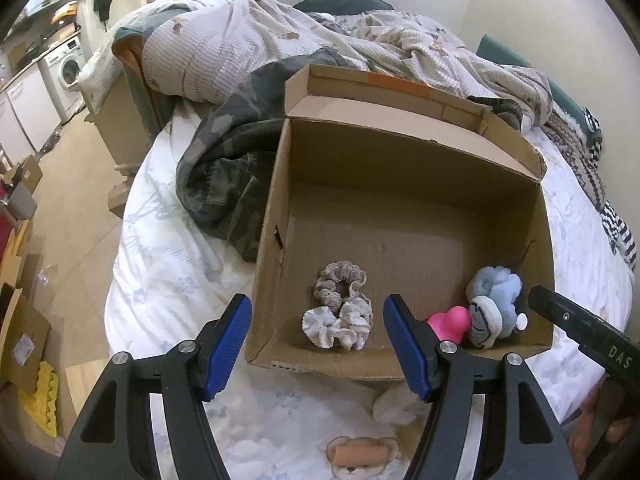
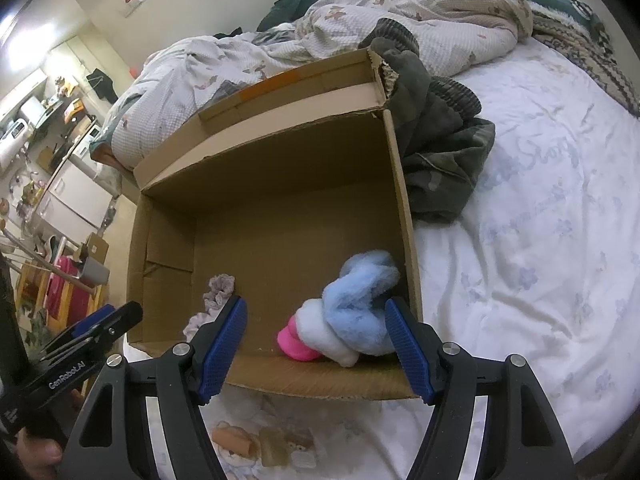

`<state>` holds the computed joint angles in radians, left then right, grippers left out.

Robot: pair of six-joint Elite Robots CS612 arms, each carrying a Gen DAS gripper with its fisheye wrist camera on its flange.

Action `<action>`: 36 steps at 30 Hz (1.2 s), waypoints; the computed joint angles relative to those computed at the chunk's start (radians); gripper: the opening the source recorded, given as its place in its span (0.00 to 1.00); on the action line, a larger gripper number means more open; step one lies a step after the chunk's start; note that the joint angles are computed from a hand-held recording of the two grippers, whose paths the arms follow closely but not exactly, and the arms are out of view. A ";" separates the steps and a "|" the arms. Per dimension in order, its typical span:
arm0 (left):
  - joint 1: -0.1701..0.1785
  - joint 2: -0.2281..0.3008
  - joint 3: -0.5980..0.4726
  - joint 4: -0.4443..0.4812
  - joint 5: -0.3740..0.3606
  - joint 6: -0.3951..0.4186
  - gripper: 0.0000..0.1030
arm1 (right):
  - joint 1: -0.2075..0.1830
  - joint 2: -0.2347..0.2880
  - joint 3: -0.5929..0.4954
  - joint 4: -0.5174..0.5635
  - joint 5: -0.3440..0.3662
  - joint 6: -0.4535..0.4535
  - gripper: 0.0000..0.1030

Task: Organize soft objects
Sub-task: 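Withdraw both tools from the box, then grasp the beige toy with the left tool while the right tool grasps the clear packet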

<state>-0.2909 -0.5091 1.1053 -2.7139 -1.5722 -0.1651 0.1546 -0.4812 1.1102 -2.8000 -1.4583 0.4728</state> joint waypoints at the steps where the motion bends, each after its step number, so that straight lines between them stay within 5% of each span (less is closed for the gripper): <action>1: 0.000 -0.002 0.003 -0.002 0.002 -0.001 0.64 | 0.000 -0.001 0.001 0.000 -0.001 0.003 0.73; 24: 0.003 -0.078 0.140 -0.082 0.009 -0.026 0.64 | 0.009 -0.072 0.123 -0.090 -0.016 -0.003 0.73; 31: 0.005 -0.093 0.167 -0.066 0.001 -0.041 0.64 | 0.013 -0.090 0.165 -0.097 0.012 0.016 0.73; 36: 0.003 -0.104 0.186 -0.043 -0.011 -0.008 0.64 | -0.001 -0.097 0.196 -0.119 0.097 0.092 0.73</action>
<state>-0.2875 -0.6132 1.2916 -2.7565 -1.5830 -0.1726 0.1536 -0.5782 1.3064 -2.9189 -1.3610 0.5648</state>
